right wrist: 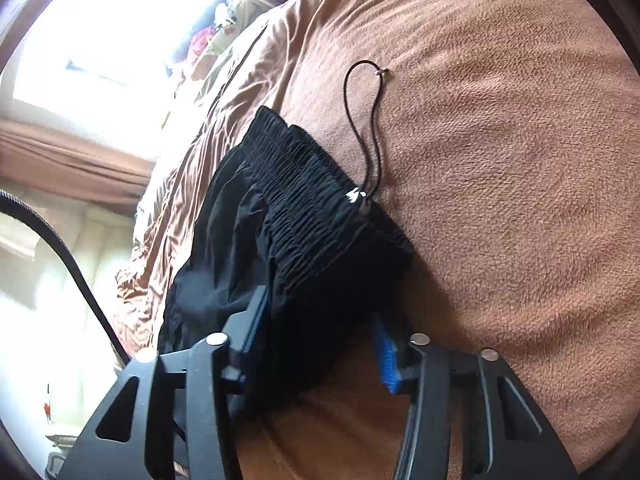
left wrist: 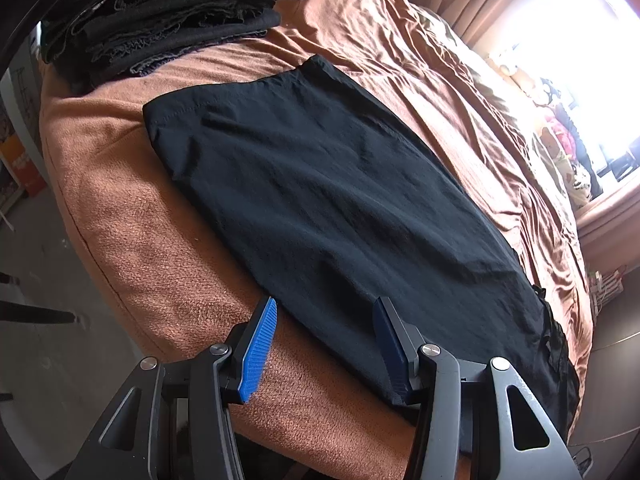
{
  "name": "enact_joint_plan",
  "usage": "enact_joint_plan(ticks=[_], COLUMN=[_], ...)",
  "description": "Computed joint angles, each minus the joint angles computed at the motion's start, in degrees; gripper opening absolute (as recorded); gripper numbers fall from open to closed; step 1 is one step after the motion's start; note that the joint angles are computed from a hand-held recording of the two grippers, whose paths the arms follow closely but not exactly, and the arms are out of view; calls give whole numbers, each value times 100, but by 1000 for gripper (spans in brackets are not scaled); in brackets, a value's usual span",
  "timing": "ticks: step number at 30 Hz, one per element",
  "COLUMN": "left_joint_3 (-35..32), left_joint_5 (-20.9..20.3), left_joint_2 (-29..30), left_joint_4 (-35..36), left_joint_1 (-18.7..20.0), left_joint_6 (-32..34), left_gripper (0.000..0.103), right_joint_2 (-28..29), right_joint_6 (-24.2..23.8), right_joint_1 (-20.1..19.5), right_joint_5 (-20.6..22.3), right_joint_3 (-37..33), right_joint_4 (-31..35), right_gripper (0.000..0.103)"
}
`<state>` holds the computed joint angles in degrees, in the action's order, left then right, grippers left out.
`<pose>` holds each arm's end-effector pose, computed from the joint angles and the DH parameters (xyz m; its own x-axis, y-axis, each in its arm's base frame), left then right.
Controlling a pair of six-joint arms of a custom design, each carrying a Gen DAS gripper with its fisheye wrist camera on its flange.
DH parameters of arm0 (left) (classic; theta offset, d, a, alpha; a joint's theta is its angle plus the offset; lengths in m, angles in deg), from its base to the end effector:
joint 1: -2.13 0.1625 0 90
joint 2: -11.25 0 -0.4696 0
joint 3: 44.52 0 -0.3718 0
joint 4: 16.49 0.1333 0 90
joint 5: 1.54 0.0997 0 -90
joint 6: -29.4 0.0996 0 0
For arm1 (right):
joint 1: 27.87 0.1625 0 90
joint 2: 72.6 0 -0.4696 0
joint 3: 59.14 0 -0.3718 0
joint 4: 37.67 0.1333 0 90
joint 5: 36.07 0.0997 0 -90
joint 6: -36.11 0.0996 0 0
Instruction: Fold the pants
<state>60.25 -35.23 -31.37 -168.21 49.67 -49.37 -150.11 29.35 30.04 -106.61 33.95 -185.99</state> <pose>-0.2581 -0.6023 0.0958 -0.7410 -0.6498 -0.1694 -0.2658 0.5155 -0.8146 -0.1759 -0.5939 0.5198 -0.9585 0.2340 -0.1631 0.2793 0.6543 -0.7028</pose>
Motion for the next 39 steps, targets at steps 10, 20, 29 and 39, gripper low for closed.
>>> enact_joint_plan(ticks=[10,20,29,39], left_joint_3=[277,646,854,665], left_joint_5=[256,421,643,820], left_joint_2=[-218,-372,-545,-734], left_joint_4=[-105,-432,-770,-322], left_joint_1=[41,118,160,348], left_joint_6=[-453,-668,-446,-78], left_gripper=[53,53,43,3], right_joint_2=[-406,-851,-1414,-1538], right_joint_6=[-255,-275,-706,-798], right_joint_1=[-214,-285,-256,-107], right_joint_5=[263,-54,-235,-357], right_joint_3=[458,1000,1278,1367], right_joint_4=[-571,-1159,-693,-741], right_gripper=[15,16,24,24])
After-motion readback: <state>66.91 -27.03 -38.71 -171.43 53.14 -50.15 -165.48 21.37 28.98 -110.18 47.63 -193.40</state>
